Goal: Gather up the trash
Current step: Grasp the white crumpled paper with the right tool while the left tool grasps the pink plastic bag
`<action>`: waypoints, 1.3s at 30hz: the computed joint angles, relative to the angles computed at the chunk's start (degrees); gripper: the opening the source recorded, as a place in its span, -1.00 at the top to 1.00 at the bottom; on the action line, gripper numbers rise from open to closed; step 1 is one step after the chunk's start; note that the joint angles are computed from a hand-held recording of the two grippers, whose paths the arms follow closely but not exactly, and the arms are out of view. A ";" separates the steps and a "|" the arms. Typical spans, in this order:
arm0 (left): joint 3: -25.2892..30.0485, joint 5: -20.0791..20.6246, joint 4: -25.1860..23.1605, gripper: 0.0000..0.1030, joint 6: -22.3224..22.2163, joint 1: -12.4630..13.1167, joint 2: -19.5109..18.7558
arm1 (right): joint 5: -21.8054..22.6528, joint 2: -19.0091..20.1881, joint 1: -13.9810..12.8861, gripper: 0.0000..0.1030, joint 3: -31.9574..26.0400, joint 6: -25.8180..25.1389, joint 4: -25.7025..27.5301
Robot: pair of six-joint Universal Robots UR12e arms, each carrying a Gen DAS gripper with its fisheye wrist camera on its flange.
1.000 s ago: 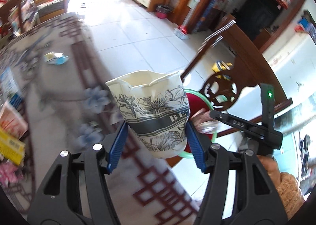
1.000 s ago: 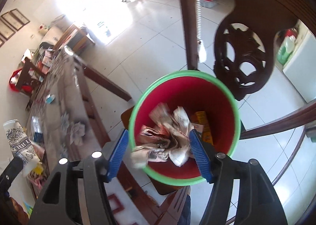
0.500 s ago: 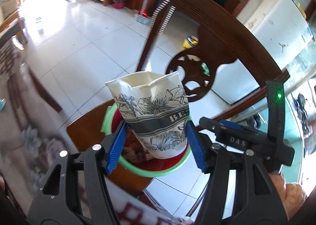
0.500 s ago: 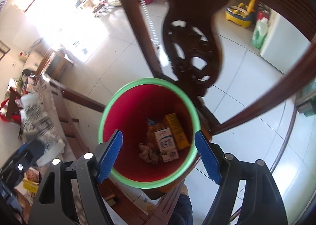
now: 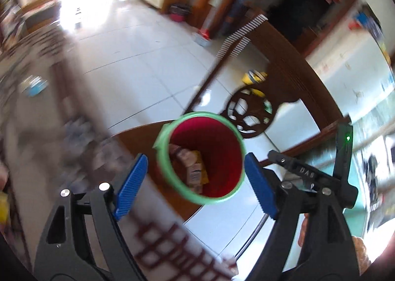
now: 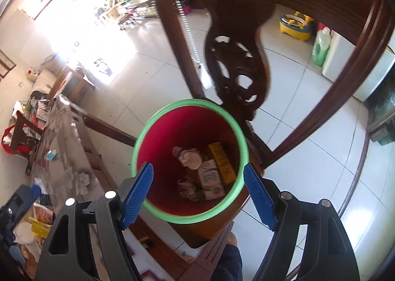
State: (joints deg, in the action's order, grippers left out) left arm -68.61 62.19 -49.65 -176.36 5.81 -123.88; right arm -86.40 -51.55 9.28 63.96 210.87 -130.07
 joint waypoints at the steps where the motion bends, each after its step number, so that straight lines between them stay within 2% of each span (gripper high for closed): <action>1: -2.06 0.88 1.40 -0.52 -1.76 0.95 1.39 | 0.59 0.39 0.50 -0.43 -0.79 -0.93 0.34; 7: -11.16 6.74 7.64 -0.52 -7.55 5.68 7.61 | 3.50 2.63 3.80 -0.43 -5.03 -5.25 2.13; 12: -17.25 9.67 10.36 -0.52 -13.58 10.89 11.64 | 6.00 5.11 7.64 -0.48 -9.84 -11.71 5.58; 18: -23.14 12.40 12.20 -0.52 -17.22 16.42 15.37 | 9.31 7.51 12.27 -0.49 -14.26 -19.64 10.45; 25: -27.10 12.72 11.07 -0.52 -19.49 20.59 17.32 | 14.00 10.17 16.91 -0.53 -19.08 -29.90 20.23; 32: -28.68 10.50 11.39 -0.52 -18.31 22.79 17.95 | 18.25 13.27 20.43 -0.73 -24.18 -38.31 30.93; 35: -29.19 9.62 11.03 -0.52 -17.76 23.61 18.04 | 17.44 14.64 21.73 -0.74 -26.22 -40.56 34.49; 37: -29.46 9.25 10.84 -0.52 -17.64 24.14 18.01 | 14.73 15.38 22.67 -0.73 -27.34 -41.38 35.93; 39: -29.59 9.00 10.50 -0.52 -17.51 24.67 17.88 | 10.79 16.12 23.63 -0.62 -28.42 -42.29 36.73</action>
